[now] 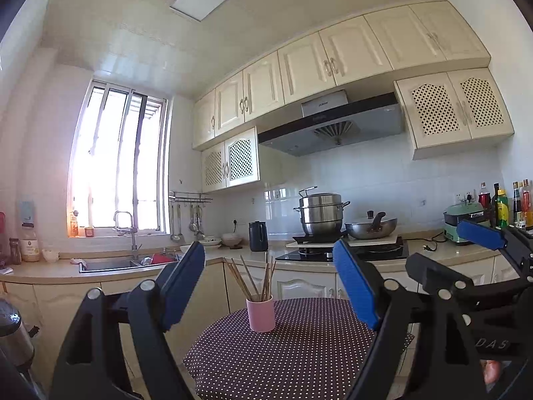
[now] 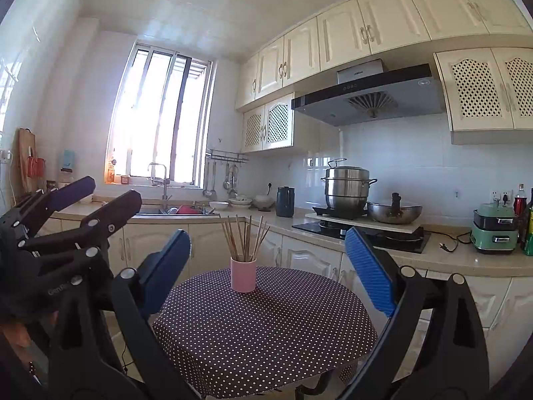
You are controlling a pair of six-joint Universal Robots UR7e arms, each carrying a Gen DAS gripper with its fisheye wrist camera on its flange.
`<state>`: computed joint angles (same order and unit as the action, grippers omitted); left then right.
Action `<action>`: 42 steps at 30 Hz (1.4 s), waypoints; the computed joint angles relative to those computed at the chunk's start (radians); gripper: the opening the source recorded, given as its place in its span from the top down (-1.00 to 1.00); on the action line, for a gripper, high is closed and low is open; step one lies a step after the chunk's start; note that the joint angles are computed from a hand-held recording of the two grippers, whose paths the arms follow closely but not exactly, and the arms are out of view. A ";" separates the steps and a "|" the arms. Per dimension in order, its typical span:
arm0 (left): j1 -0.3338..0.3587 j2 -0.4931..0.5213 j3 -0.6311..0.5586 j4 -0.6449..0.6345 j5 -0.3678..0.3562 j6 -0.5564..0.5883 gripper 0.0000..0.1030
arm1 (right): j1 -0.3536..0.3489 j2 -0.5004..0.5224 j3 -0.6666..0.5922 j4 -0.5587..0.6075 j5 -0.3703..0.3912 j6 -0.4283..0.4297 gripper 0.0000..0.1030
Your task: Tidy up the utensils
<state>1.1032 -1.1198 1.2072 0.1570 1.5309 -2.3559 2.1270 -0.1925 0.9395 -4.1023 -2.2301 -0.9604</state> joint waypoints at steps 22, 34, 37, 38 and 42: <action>0.002 0.006 -0.010 0.009 -0.002 -0.004 -0.51 | 0.000 -0.007 0.009 0.001 -0.008 0.003 -0.79; 0.007 0.008 -0.007 0.010 -0.002 -0.005 -0.51 | -0.004 -0.015 0.026 -0.004 -0.014 0.010 -0.79; 0.008 0.008 -0.006 0.008 -0.002 -0.005 -0.51 | -0.004 -0.015 0.027 -0.005 -0.014 0.010 -0.79; 0.009 0.008 -0.006 0.008 -0.001 -0.005 -0.51 | -0.005 -0.015 0.028 -0.004 -0.014 0.011 -0.79; 0.011 0.010 -0.009 0.013 -0.002 -0.006 -0.51 | -0.005 -0.016 0.028 -0.002 -0.015 0.012 -0.79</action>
